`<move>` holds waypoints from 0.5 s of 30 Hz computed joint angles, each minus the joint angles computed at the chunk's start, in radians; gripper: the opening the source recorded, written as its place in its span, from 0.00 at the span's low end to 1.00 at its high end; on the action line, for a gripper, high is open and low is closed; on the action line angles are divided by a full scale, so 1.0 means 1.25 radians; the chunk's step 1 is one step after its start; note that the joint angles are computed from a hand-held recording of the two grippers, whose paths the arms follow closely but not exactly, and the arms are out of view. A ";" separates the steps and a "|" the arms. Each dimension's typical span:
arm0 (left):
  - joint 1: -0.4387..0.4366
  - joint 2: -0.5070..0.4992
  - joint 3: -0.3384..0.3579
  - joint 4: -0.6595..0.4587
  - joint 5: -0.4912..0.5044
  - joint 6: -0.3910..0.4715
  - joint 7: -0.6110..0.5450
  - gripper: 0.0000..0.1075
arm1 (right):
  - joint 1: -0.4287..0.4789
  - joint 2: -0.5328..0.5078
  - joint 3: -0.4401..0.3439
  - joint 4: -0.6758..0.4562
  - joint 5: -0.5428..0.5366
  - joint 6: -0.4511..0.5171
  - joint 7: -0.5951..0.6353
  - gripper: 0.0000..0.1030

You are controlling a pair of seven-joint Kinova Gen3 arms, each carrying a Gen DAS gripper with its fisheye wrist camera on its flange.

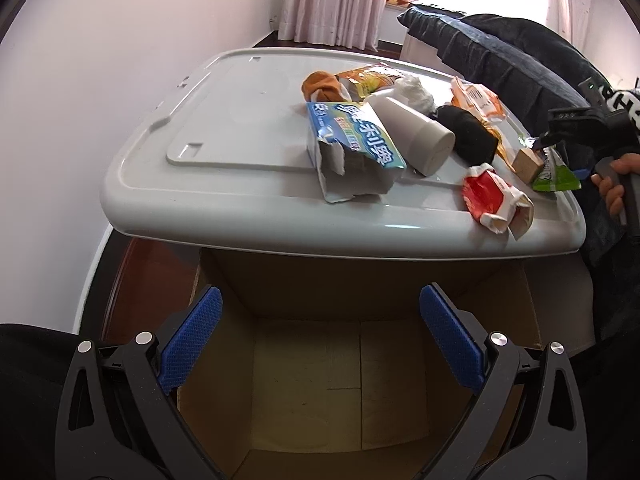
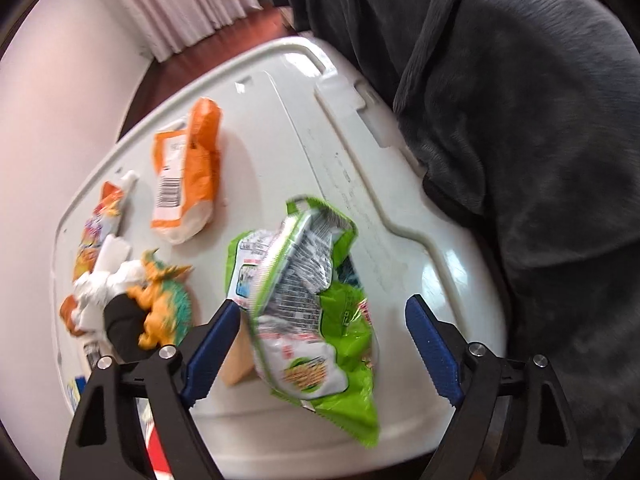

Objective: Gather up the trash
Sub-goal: 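Grasp the green chip bag with the right gripper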

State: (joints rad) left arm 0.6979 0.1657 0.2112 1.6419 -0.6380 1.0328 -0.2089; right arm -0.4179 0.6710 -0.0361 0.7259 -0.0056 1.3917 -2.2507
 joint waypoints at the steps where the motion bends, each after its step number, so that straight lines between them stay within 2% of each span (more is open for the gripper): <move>1: -0.002 0.000 0.000 -0.001 0.004 0.000 -0.002 0.90 | 0.006 0.008 -0.003 -0.008 -0.010 -0.007 -0.008 0.81; 4: -0.009 0.001 -0.002 -0.004 0.016 -0.002 -0.009 0.90 | 0.016 0.040 -0.008 -0.048 -0.036 -0.002 -0.034 0.81; 7: -0.014 -0.001 -0.003 -0.004 0.028 -0.006 -0.015 0.90 | 0.011 0.067 0.003 -0.092 -0.034 0.033 -0.062 0.67; 8: -0.016 -0.002 -0.003 -0.002 0.032 -0.009 -0.015 0.90 | 0.007 0.067 0.007 -0.096 -0.026 0.035 -0.063 0.59; 10: -0.018 -0.004 -0.003 0.001 0.035 -0.013 -0.016 0.90 | 0.013 0.061 0.002 -0.088 -0.027 0.029 -0.055 0.57; 12: -0.016 -0.004 -0.003 0.001 0.031 -0.010 -0.013 0.90 | -0.001 0.070 0.008 -0.109 -0.005 0.053 -0.043 0.53; 15: -0.012 -0.002 -0.001 -0.001 0.022 -0.007 -0.007 0.90 | -0.061 0.097 0.042 -0.162 0.071 0.116 0.004 0.47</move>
